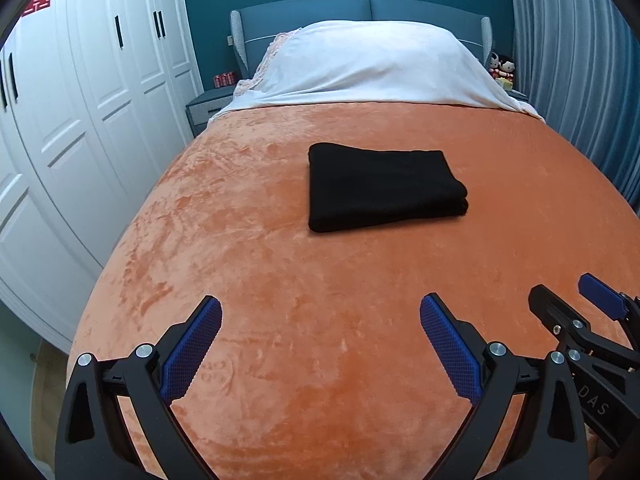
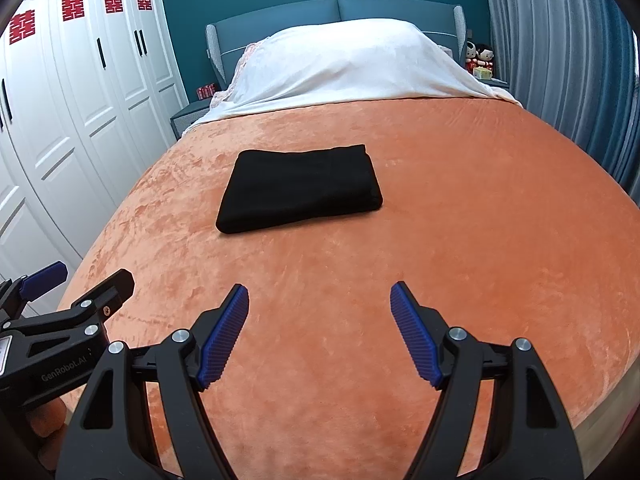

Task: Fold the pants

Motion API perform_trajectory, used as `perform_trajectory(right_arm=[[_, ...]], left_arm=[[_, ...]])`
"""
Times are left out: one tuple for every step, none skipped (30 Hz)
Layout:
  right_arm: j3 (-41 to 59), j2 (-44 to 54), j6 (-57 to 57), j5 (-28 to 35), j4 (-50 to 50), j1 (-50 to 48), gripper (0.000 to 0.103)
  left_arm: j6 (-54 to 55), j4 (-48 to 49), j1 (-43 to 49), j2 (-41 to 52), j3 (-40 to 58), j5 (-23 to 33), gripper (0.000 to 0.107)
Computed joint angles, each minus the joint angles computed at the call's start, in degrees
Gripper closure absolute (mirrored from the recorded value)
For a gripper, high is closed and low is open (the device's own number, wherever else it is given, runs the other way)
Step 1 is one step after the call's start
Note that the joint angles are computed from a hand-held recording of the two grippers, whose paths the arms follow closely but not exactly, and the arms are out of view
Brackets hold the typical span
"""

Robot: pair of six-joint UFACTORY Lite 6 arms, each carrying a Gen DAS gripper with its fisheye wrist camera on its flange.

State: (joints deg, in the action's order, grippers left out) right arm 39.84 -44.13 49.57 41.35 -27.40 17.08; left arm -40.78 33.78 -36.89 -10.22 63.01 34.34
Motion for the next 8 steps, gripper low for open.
perform_trajectory(right_arm=[[-0.03,-0.10,-0.44,0.09,0.35,-0.12,0.032],[-0.21,-0.06,-0.98,-0.27,0.81,-0.51,0.032],[-0.33,-0.21,-1.41,-0.36,1.17,-0.78,0.032],[-0.44,-0.50,-1.73,-0.26,1.37,-1.00,0.032],[-0.53,-0.52,-1.72,-0.24,1.35,-1.02,0.032],[-0.60,-0.62,-1.64,-0.13,1.37,-0.99,0.032],[-0.73,-0.74,-0.82,0.08,0.87,-0.40,0.032],[-0.75,-0.99,-0.81,0.33,0.88,-0.26,0.032]], left_arm=[[-0.94,1.39,-0.43,0.26,0.26,0.69,0.009],[-1.24,1.74,-0.44,0.93,0.92,1.77,0.009],[-0.30,0.44,-0.16,1.60,1.60,2.63,0.009],[1.53,-1.60,0.43,1.94,1.91,2.89,0.009],[2.83,-3.21,1.05,1.89,1.73,2.71,0.009],[2.02,-2.51,0.94,1.79,1.42,3.00,0.009],[0.68,-1.21,0.58,1.70,1.14,3.47,0.009],[0.55,-0.94,0.38,1.45,0.74,3.58,0.009]])
